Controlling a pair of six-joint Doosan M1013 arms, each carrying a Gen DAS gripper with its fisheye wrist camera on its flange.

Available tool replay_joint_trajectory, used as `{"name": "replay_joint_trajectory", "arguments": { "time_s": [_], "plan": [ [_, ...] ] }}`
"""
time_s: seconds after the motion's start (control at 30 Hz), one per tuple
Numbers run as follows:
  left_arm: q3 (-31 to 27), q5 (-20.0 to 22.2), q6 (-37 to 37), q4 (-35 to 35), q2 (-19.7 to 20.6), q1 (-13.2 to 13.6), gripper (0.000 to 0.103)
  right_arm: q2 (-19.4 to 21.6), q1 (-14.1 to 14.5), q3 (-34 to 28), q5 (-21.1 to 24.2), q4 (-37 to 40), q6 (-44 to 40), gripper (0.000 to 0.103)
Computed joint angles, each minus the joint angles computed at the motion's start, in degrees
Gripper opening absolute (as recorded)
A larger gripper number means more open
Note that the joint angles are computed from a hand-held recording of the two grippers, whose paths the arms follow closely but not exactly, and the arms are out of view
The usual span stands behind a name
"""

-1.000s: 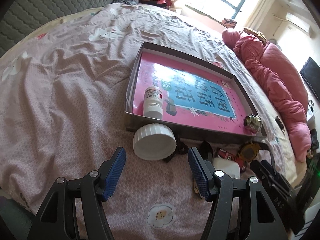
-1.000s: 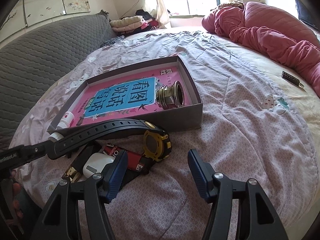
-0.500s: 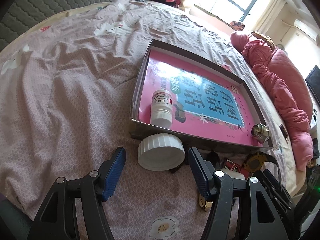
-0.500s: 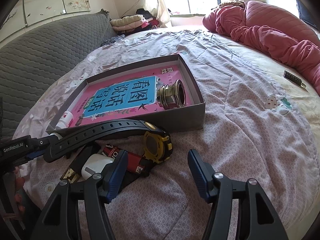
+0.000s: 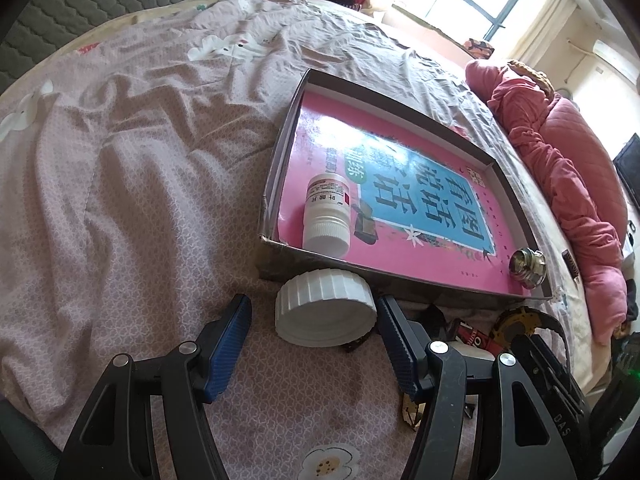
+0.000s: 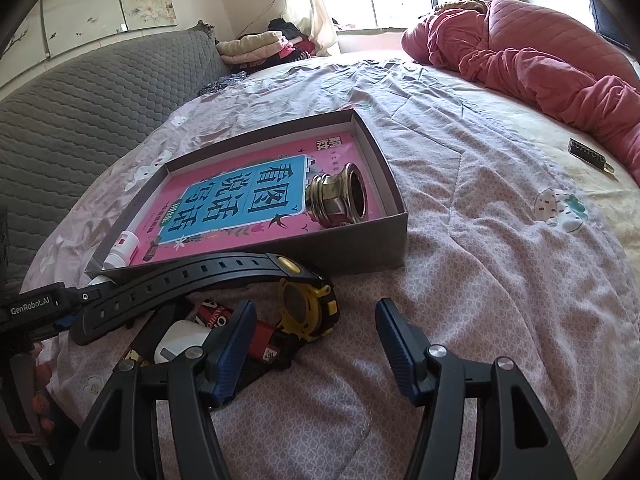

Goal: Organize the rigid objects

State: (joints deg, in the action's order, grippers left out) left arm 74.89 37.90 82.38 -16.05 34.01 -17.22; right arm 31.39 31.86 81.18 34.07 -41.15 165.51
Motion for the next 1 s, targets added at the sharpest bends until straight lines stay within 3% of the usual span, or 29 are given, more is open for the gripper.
{"name": "replay_joint_trajectory", "arguments": {
  "time_s": [0.33,0.73,1.0],
  "plan": [
    [0.71,-0.75,1.3,-1.87,-0.15,0.3,0.066,0.64,-0.2,-0.66,-0.58,0.23,-2.2,0.061],
    [1.96,-2.34,3.28,-4.72,-0.56,0.77,0.066,1.07,-0.43,-0.99,-1.82,-0.63,-3.56,0.034],
    [2.16,-2.57,3.47,-5.25,-0.55,0.88,0.066,0.88,-1.3,-0.34,-4.44,2.36,-4.92,0.033]
  ]
}}
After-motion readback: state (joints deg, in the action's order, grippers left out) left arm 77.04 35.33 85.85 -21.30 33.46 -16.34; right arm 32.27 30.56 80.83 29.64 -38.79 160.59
